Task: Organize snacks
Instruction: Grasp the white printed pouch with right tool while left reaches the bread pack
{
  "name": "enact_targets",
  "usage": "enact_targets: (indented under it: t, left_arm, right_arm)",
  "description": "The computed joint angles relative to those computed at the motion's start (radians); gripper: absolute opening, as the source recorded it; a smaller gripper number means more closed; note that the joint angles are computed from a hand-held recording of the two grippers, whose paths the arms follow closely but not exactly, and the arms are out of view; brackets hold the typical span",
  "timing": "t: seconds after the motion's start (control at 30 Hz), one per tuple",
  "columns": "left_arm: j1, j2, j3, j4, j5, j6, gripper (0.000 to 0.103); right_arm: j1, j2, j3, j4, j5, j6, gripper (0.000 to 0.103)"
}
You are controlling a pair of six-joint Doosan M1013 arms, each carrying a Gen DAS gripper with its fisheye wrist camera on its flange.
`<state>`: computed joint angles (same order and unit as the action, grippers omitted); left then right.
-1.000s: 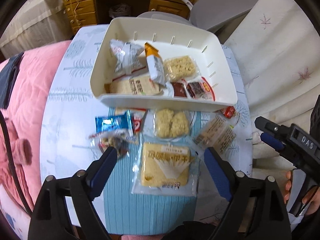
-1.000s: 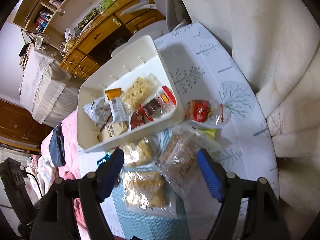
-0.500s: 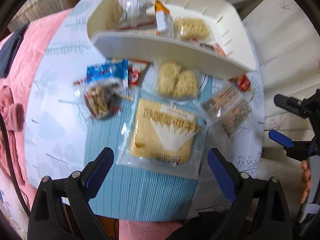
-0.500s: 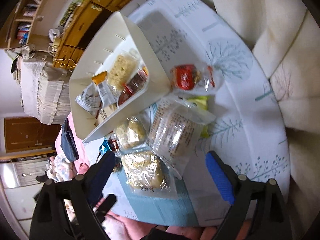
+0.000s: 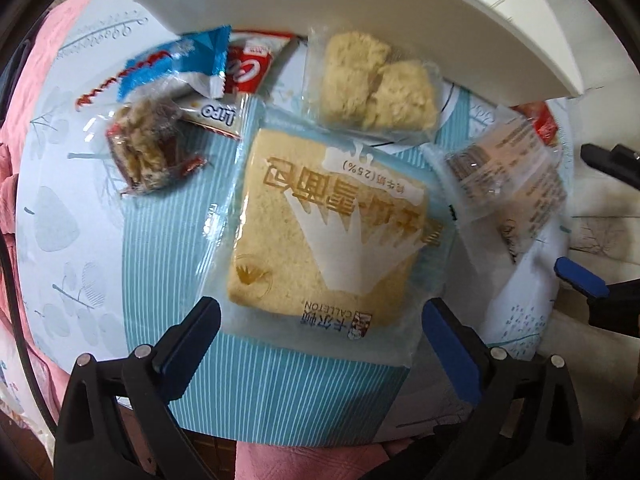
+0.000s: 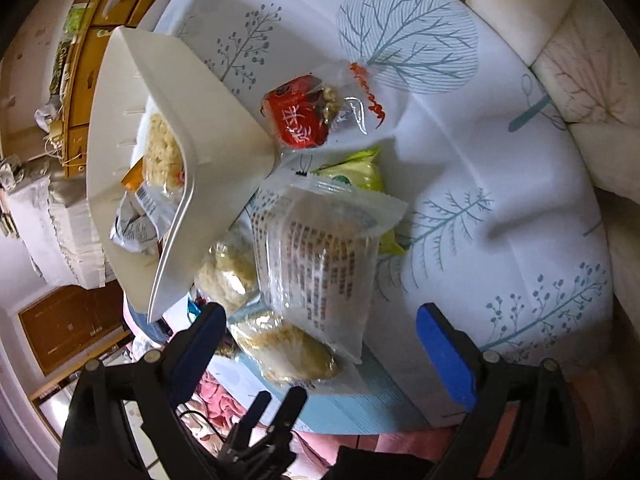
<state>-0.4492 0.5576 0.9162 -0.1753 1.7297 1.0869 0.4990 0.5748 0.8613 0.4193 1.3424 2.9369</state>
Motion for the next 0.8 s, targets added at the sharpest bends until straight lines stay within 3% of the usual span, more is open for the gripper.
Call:
enact_targets:
  t: [0.33,0.63,0.8]
  left_arm:
    - [-0.016,0.067,-0.064,0.034,0.096,-0.022,0.102]
    - [-0.026,0.106,-0.112,0.037,0.122,-0.053,0.103]
    - [-0.024,0.089,-0.078,0.039,0.081,-0.053,0.103]
  right_arm:
    - [0.001,0.075,-0.094,-0.015,0.100,0.056,0.097]
    - [0.010,0.139,-0.179,-0.044,0.173,0.118,0.097]
    - [0.012,0.159,-0.201,-0.053,0.182,0.131,0.097]
